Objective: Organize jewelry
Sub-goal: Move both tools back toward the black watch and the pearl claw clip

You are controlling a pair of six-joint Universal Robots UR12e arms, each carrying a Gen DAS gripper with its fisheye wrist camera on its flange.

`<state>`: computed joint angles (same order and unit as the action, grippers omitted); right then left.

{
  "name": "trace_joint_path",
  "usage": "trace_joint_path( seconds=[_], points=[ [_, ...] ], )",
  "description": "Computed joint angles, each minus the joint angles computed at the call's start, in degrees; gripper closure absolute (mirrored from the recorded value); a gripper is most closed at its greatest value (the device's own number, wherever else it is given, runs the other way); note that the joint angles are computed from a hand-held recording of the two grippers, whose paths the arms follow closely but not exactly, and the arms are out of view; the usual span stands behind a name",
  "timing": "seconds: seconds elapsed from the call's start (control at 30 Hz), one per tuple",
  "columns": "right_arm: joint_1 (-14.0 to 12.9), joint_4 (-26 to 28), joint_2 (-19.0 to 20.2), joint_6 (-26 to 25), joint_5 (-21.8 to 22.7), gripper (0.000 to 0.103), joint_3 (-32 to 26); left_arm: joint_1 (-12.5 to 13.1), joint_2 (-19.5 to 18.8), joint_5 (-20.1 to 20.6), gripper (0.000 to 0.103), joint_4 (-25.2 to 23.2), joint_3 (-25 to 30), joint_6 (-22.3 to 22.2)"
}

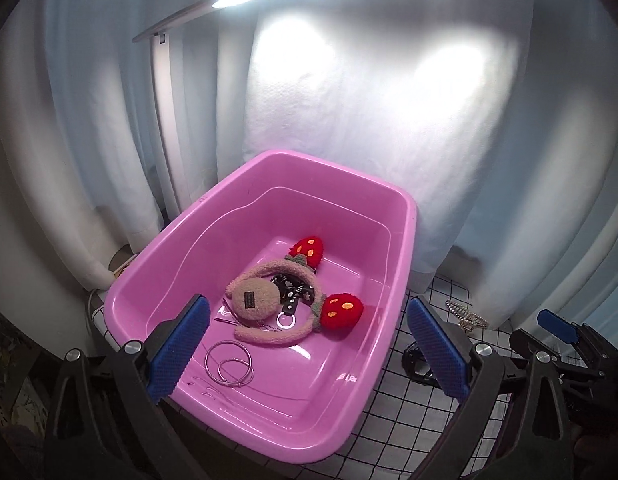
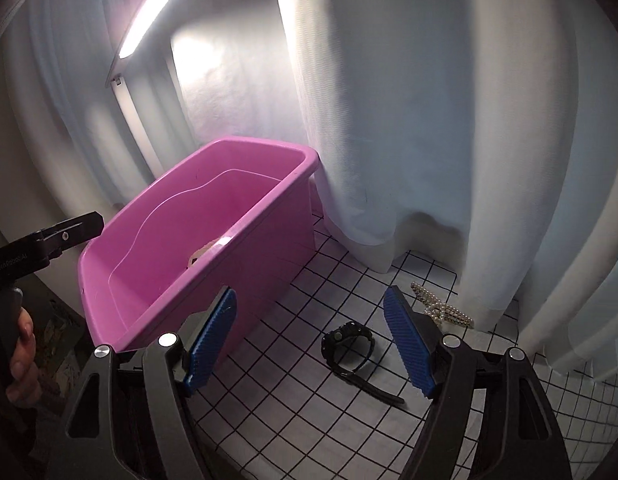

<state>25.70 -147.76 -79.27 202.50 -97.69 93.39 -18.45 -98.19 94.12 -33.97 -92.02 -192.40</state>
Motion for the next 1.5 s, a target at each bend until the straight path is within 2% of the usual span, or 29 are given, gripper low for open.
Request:
trace_joint_path(
  seconds=[0.1, 0.3, 0.5, 0.67, 0.87, 0.93, 1.1, 1.33, 1.5],
  points=[
    [-2.31, 0.54, -2.90, -1.24, 0.90, 0.029, 4.15, -2.46, -0.07, 0.10, 0.006, 1.40, -0.31, -2.54],
    [-6.76, 0.22, -6.39, -8.98, 6.28, 0.029, 9.64, -8.10, -1.13, 3.96, 0.006, -1.73, 0.68, -8.23],
    [-10.16, -0.80, -6.49, -18.70, 14.74, 0.029, 12.13, -12.67, -2.47, 10.72, 0.006, -5.86, 0.79, -16.51],
    [-11.75, -0.21, -4.93, -25.26, 20.62, 0.029, 12.02, -14.81, -3.62, 15.40, 0.006, -10.96, 0.84, -24.48],
    [-12.19, -0.66, -1.81, -31.38, 24.49, 0.029, 11.07, -15.61, -5.67, 17.62, 0.006, -12.31, 0.76, -30.51],
    [-12.37, -1.55, -0.53, -31.75, 25.51, 0.029, 10.78, -15.77, -6.58, 18.64, 0.006, -12.48, 0.88, -31.74],
    [-13.06, -2.50, 2.98, -32.58, 28.57, 0.029, 9.67, -15.26, -8.65, 17.42, 0.006, -10.81, 0.41, -35.52],
    [-13.41, -6.21, 6.13, -36.20, 28.74, 0.029, 8.82, -14.91, -12.03, 17.52, 0.006, -9.63, 0.76, -38.78],
    [-14.07, -8.35, 7.26, -36.12, 28.98, 0.029, 8.11, -14.67, -13.70, 18.07, 0.006, -10.18, 1.77, -39.29]
  ],
)
